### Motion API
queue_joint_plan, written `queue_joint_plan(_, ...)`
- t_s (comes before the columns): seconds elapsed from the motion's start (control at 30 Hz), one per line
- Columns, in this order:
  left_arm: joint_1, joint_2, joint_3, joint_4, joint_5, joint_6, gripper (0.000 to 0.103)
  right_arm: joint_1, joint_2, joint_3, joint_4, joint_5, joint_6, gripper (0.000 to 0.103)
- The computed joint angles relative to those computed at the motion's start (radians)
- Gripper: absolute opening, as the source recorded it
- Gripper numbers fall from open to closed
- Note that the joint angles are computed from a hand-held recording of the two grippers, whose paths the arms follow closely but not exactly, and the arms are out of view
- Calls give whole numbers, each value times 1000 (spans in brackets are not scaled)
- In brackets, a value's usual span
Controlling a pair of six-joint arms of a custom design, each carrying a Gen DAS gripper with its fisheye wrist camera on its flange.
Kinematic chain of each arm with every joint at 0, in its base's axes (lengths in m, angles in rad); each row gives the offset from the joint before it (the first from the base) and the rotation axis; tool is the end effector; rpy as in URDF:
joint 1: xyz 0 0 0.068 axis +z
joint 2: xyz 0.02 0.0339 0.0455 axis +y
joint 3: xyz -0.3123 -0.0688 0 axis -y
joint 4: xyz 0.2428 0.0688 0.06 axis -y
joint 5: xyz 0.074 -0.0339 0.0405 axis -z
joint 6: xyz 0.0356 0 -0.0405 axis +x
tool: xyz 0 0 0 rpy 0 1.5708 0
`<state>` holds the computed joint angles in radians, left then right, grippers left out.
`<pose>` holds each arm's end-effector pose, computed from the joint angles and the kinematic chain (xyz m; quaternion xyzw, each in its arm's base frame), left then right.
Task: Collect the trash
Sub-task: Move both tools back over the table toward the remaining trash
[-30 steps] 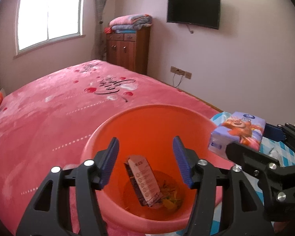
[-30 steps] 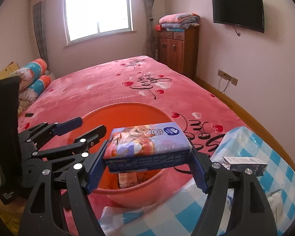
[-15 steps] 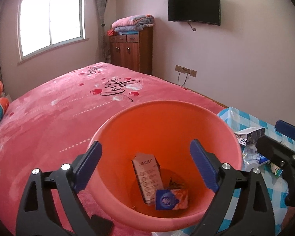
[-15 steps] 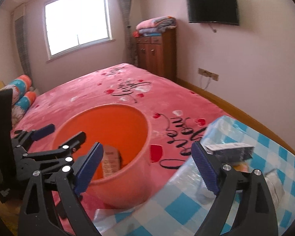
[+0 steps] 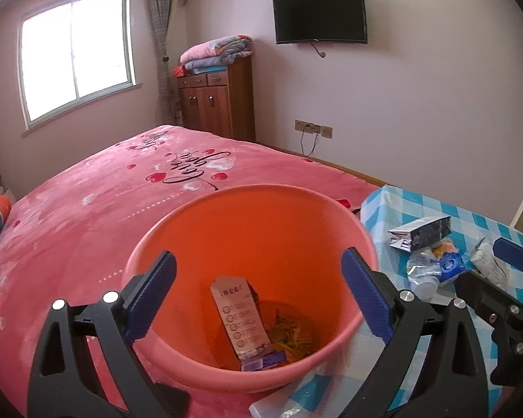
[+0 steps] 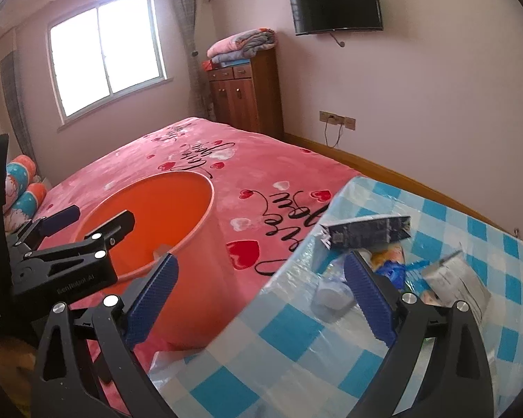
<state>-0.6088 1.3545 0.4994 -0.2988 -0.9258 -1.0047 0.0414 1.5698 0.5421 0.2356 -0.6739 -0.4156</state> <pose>0.1772 -0.0889 0.1874 -0.2628 0.8401 0.1686 0.4435 0.2669 0.0333 0.1765 -0.3200 0.8220 0.2339 0.4089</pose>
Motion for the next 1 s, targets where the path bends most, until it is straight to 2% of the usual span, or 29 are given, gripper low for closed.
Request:
queue_joint_plan(0.57, -140, 138, 139, -94, -39, -59, 96, -206, 44, -23, -8, -83, -71, 95)
queue_joint_plan(1.0, -212, 253, 246, -120, -45, -56, 96, -390, 87, 0, -46, -160, -157, 95)
